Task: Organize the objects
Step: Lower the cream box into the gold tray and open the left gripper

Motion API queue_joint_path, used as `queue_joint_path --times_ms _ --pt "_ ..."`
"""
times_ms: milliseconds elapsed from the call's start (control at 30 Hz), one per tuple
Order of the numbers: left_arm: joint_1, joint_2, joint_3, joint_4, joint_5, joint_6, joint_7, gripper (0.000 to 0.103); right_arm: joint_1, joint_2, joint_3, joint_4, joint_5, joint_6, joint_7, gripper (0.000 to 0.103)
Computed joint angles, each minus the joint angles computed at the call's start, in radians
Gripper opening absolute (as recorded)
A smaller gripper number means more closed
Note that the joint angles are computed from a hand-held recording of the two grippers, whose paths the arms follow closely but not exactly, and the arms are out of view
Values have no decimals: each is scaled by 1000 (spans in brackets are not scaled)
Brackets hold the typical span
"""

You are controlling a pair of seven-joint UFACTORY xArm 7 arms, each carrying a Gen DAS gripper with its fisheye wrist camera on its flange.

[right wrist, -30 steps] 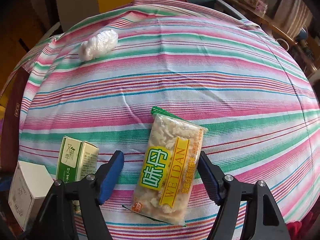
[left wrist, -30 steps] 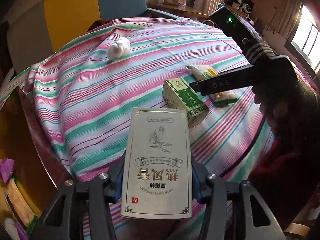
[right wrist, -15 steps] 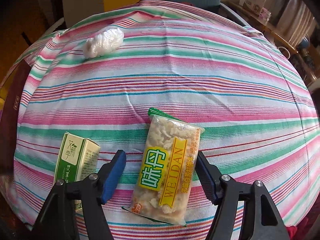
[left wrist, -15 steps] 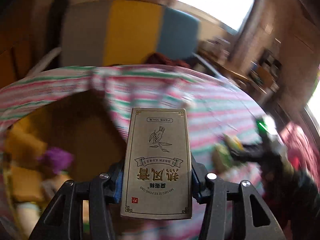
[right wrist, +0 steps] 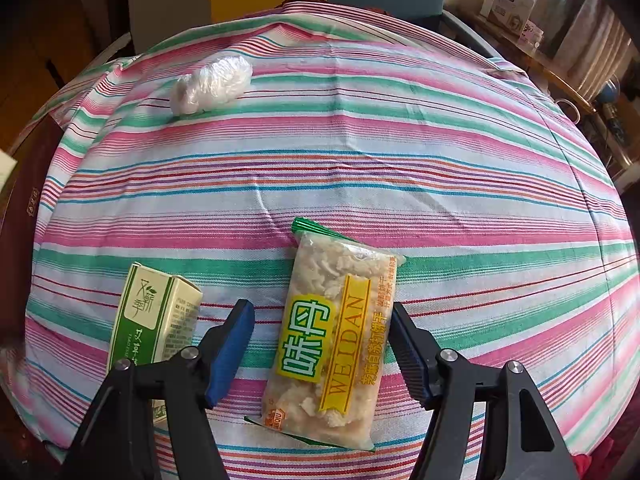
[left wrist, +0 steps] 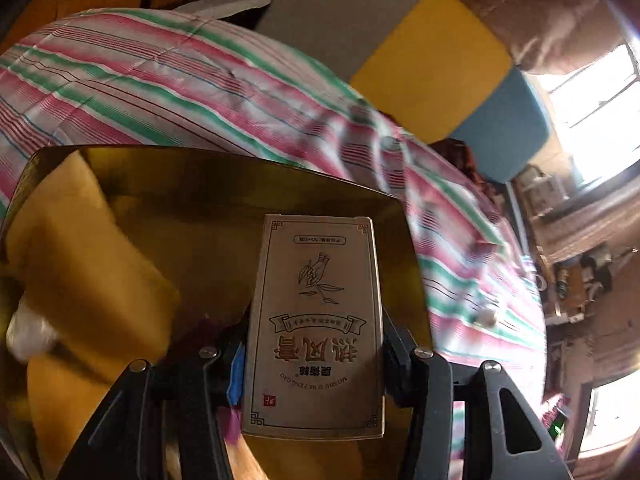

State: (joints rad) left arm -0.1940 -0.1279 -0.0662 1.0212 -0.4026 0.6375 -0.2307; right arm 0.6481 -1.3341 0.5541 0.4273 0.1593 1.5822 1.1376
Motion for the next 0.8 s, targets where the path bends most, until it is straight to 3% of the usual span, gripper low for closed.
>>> queue_joint_path --times_ms 133,233,300,433,600,800 --pt "13 70 -24 48 170 -5 -109 53 3 -7 -12 -17 -9 -10 -10 68" --pt "6 95 -33 73 239 4 -133 53 3 -3 -16 -25 -14 -21 -20 67" --pt "2 84 -32 66 231 13 -133 56 3 -2 -20 -29 -17 -28 -26 66" --pt "-1 17 -28 12 222 -13 -109 76 2 5 -23 -33 -23 -41 -33 64" --pt "-13 -122 -14 -91 195 -44 -54 76 -1 17 -23 -33 -30 -55 -35 61" --pt "-44 -343 -8 -263 188 -45 20 76 0 54 -7 -22 -42 -84 -34 49"
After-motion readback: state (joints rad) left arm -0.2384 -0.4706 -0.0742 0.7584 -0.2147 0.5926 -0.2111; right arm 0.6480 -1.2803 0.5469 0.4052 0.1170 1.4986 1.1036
